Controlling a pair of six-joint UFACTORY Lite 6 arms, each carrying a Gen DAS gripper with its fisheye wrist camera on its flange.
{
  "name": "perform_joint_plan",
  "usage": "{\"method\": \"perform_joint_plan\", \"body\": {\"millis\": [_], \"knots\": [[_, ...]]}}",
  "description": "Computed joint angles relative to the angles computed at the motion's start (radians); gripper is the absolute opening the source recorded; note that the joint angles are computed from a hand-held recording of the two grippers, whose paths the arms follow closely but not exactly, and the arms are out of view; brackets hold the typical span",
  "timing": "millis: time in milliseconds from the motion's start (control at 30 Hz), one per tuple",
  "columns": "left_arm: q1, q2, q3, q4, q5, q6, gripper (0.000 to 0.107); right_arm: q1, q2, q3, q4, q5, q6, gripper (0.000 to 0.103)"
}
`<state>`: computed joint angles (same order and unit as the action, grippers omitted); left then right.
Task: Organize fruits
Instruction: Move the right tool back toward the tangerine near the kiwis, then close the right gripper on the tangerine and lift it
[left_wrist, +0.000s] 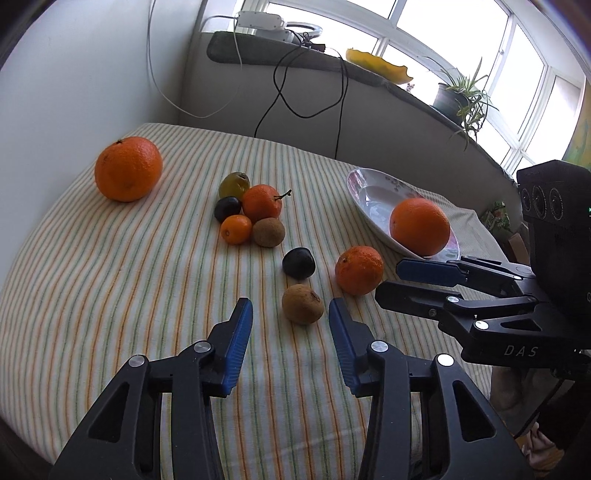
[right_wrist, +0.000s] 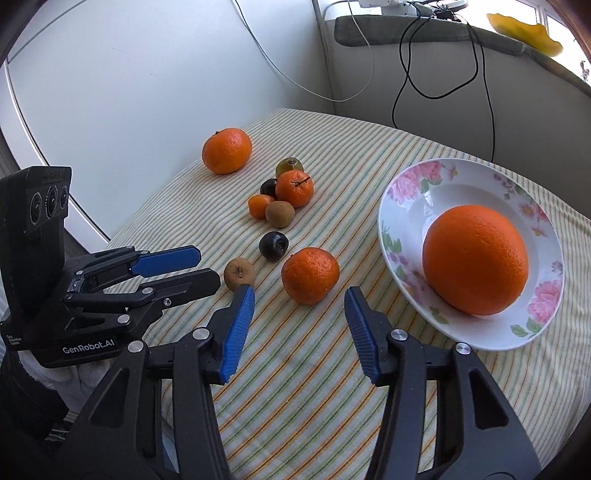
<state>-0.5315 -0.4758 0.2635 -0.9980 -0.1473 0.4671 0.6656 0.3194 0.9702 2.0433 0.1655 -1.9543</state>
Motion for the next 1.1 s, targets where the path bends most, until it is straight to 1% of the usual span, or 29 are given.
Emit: {"method": "perform_joint_plan", "body": {"millis": [67, 200, 367, 433, 633, 700, 767, 900, 1000, 1100], "knots": [[0.003, 0.009, 0.001, 0.081, 0.004, -0.082, 0.041, -0.003, 0.023, 0.019, -0.034, 0.002, 0.041, 0.053], [-0.005, 0.039, 0.019, 0.14, -0.005, -0.136, 0.041, 0.0, 0.06, 0.051, -0.066, -0.004, 0.082, 0.053], [0.003, 0.085, 0.039, 0.279, -0.008, -0.264, 0.041, -0.003, 0.098, 0.093, -0.142, -0.007, 0.165, 0.053], [0.002, 0.098, 0.045, 0.291, -0.008, -0.275, 0.039, -0.004, 0.113, 0.108, -0.17, -0.011, 0.194, 0.053], [0.007, 0.142, 0.062, 0.384, -0.016, -0.362, 0.038, -0.009, 0.165, 0.159, -0.271, -0.014, 0.3, 0.053], [0.009, 0.153, 0.066, 0.412, -0.018, -0.39, 0.036, -0.01, 0.179, 0.175, -0.314, -0.014, 0.348, 0.053], [0.011, 0.16, 0.069, 0.447, -0.019, -0.423, 0.036, -0.011, 0.186, 0.188, -0.369, -0.012, 0.405, 0.048], [0.012, 0.176, 0.079, 0.477, -0.021, -0.447, 0.036, -0.012, 0.197, 0.208, -0.475, -0.009, 0.509, 0.046], [0.01, 0.186, 0.085, 0.514, -0.025, -0.484, 0.031, -0.012, 0.198, 0.214, -0.514, 0.0, 0.545, 0.041], [0.005, 0.2, 0.09, 0.559, -0.034, -0.531, 0.027, -0.006, 0.196, 0.214, -0.534, -0.01, 0.565, 0.041]]}}
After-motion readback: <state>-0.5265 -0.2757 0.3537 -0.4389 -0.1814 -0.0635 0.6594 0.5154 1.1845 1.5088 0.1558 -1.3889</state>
